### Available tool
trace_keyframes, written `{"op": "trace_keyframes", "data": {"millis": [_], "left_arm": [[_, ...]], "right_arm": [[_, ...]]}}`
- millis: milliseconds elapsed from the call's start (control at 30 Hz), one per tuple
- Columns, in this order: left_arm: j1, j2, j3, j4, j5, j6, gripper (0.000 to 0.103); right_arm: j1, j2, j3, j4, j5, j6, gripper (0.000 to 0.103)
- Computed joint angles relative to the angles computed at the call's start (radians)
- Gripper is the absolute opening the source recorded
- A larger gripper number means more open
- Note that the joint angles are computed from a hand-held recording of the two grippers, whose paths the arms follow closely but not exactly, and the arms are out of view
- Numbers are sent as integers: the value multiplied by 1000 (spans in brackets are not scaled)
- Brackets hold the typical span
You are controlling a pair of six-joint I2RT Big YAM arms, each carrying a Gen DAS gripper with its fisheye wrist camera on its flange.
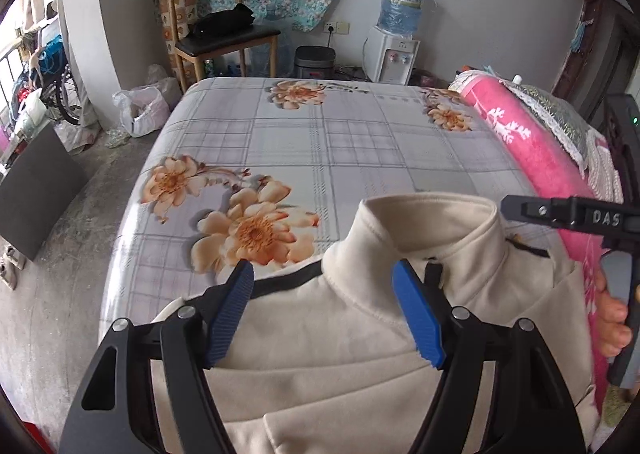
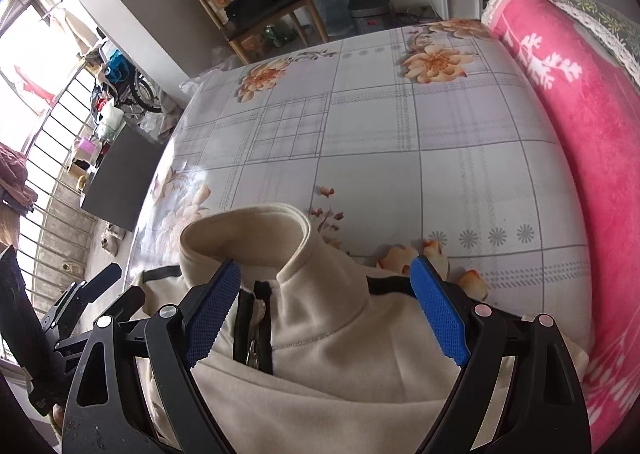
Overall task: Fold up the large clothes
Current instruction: 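Grasp the collar with both grippers and lift it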
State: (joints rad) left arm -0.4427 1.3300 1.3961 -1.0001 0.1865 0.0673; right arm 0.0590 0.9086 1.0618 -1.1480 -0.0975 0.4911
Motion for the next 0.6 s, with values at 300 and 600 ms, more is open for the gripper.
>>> {"op": "trace_keyframes", "data": {"millis": [300,600], "left_arm": [[-42,221,186,-80,75,-15,40],[-42,142,104,-52,62,30,12]], "right_arm": [[-24,165,40,5,19,-52,62],[51,101,30,-40,81,-84,12]]}}
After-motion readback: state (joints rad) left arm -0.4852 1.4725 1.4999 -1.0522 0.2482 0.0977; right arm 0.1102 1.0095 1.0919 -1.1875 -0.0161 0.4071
